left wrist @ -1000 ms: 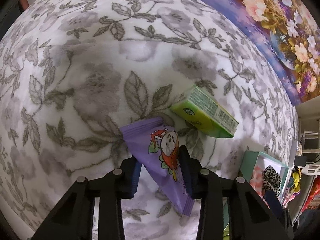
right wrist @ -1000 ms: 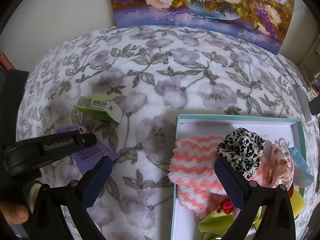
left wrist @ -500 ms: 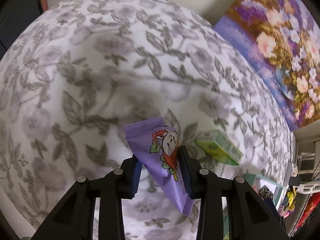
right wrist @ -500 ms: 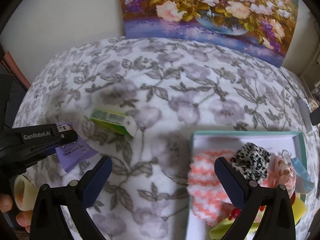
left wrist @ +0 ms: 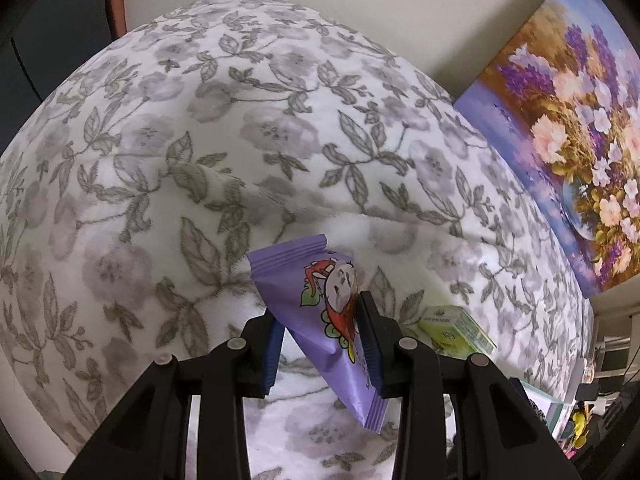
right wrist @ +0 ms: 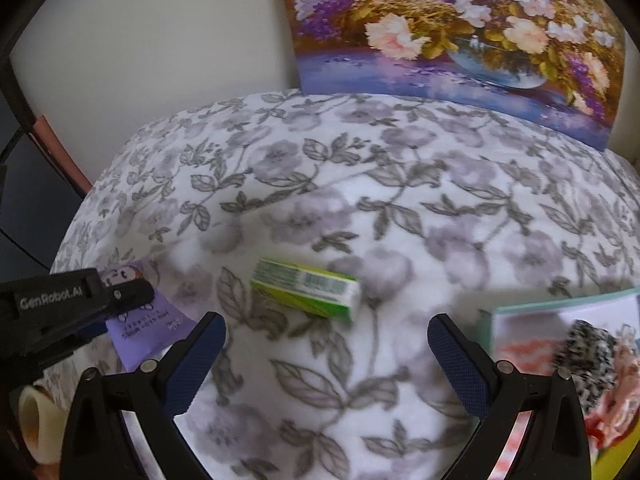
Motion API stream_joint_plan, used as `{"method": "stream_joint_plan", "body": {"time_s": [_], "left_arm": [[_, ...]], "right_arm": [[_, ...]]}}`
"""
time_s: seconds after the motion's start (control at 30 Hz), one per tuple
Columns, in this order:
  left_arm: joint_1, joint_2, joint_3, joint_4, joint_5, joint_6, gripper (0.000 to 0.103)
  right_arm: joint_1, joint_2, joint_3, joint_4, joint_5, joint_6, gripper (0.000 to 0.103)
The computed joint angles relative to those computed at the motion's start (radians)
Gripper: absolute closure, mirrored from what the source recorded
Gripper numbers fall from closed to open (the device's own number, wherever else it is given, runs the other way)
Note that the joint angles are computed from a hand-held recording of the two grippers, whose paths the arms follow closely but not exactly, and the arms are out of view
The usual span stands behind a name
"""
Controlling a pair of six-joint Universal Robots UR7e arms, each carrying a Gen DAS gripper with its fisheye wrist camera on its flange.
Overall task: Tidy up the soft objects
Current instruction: 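Close the left gripper on the purple packet while the right gripper grasps the green gum box, then lift the purple packet and gum box and carry both over the tray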
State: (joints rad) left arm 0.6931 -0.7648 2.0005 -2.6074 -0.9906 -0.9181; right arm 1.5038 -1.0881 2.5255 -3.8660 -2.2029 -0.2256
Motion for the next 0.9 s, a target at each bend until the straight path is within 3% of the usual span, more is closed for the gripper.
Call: {"method": "stream_joint_plan", "body": {"time_s": [0.3, 0.4, 0.47, 0.73, 0.9], "left_arm": [[0.014, 0.007, 0.002, 0.0, 0.017, 0.012, 0.066], [0.018, 0.016, -0.002, 0.002, 0.014, 0.014, 0.066], [0.019, 0.02, -0.004, 0.002, 0.01, 0.018, 0.066], [0.016, 0.016, -0.003, 0.002, 0.012, 0.019, 0.066], [-0.008, -0.009, 0.012, 0.01, 0.028, 0.014, 0.066]], "right_arm": [[-0.008, 0.08, -0.069, -0.027, -0.013, -0.006, 0.011], [-0.017, 0.09, -0.078, -0.026, -0.001, -0.003, 0.019], [-0.017, 0.099, -0.082, -0.029, -0.006, -0.007, 0.032], [-0.022, 0.077, -0.064, -0.017, 0.016, 0.005, 0.034], [-0.001, 0.013, -0.026, 0.012, 0.006, 0.034, 0.034]]}}
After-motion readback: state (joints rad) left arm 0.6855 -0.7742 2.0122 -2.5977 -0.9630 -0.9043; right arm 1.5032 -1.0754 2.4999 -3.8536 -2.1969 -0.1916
